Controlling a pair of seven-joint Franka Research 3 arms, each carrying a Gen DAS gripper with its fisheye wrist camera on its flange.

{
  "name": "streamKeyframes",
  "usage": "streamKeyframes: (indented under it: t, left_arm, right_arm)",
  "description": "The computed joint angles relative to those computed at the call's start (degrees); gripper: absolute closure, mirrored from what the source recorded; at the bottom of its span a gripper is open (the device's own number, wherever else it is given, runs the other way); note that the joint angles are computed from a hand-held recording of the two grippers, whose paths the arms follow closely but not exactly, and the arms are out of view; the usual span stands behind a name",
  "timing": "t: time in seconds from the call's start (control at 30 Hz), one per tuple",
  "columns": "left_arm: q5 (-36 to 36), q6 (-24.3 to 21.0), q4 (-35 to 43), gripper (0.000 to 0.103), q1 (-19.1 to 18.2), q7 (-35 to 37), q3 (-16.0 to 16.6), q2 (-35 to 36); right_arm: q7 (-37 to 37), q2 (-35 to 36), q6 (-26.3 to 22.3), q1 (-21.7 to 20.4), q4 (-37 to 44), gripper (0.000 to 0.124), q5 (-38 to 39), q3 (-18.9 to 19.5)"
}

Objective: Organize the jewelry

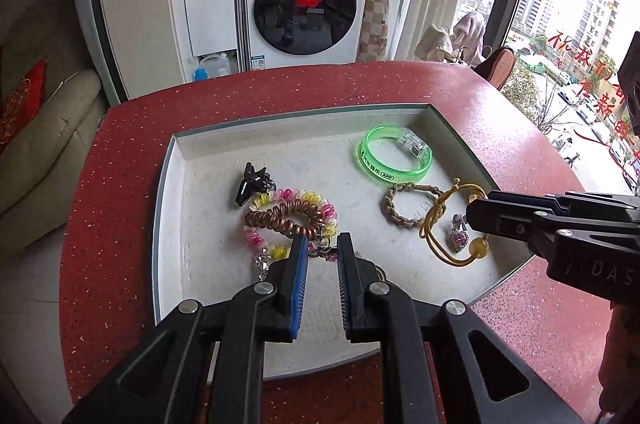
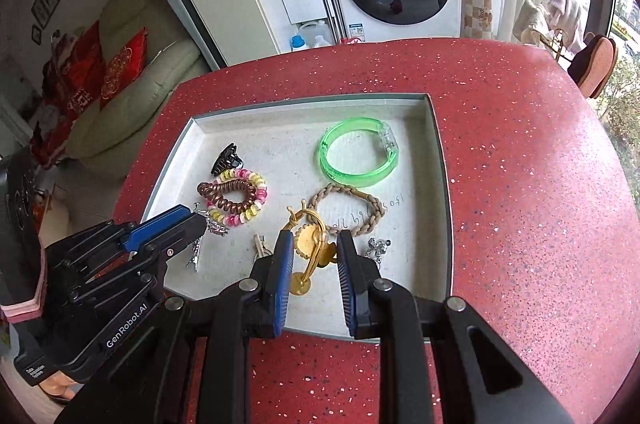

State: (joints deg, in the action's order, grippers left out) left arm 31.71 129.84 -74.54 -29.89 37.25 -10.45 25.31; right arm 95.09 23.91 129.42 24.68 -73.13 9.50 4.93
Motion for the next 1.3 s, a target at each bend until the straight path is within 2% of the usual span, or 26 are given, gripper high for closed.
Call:
streamKeyframes:
  t: [0.37, 0.47, 0.6, 0.73, 0.9, 0.93, 0.97, 1.0, 1.07, 1.17, 1.3]
  left_arm:
    - [2.8, -9.0, 6.0, 0.070, -3.1, 0.3, 1.7, 5.3]
    - [3.5, -9.0, 5.2, 0.070, -3.5, -0.4, 1.9, 5.2]
    - [5.0, -6.5, 1.7, 0.069, -3.4, -3.5, 2.0, 2.8]
    - [10.5, -4.8, -3.1, 0.069, -4.5, -9.3, 2.7, -0.7]
    - [16.7, -3.0, -8.8, 0.069, -4.4, -16.7, 1.8, -5.3]
    - [17.3, -2.7, -9.8, 0.063, -4.1, -17.9, 1.5, -6.0]
    - [17.8, -2.8, -10.6, 0.046, -3.9, -19.0, 1.1, -6.8]
    - [19.0, -3.6, -11.4, 0.000, -4.0, -20.7, 0.9, -7.5]
    - [23.4, -6.6, -12.7, 0.000, -5.0, -24.8, 0.7, -8.8]
    - [22.5, -6.2, -14.8, 0.000, -3.4, -25.9, -0.9, -10.4]
    - [22.0, -8.4, -16.7, 0.000, -2.6, -27.4, -2.2, -11.8]
  right_arm:
    - [1.7, 2.4, -1.9, 0.2, 0.1, 0.100, -1.4, -0.7]
    - [1.7, 2.1, -1.5, 0.3, -0.4, 0.098, -1.7, -0.7]
    - [1.7, 0.8, 0.1, -0.4, -2.4, 0.075, -0.1, -0.3]
    - [2.0, -1.8, 3.3, -0.5, -6.6, 0.073, 0.8, -0.1]
    - [4.1, -7.0, 9.9, 0.2, -14.5, 0.068, -1.4, -0.6]
    - [4.6, -8.0, 11.1, 0.4, -15.9, 0.068, -2.1, -0.6]
    - [5.3, -9.0, 12.6, 0.6, -17.6, 0.067, -3.1, -0.7]
    - [6.2, -10.1, 14.1, 1.0, -19.3, 0.067, -4.7, -0.9]
    - [8.4, -12.2, 17.4, 1.6, -22.7, 0.062, -8.2, -1.3]
    - [12.6, -14.2, 22.1, 2.2, -26.9, 0.047, -13.3, -1.6]
    - [16.3, -16.1, 28.0, 2.1, -31.1, 0.026, -17.5, -1.3]
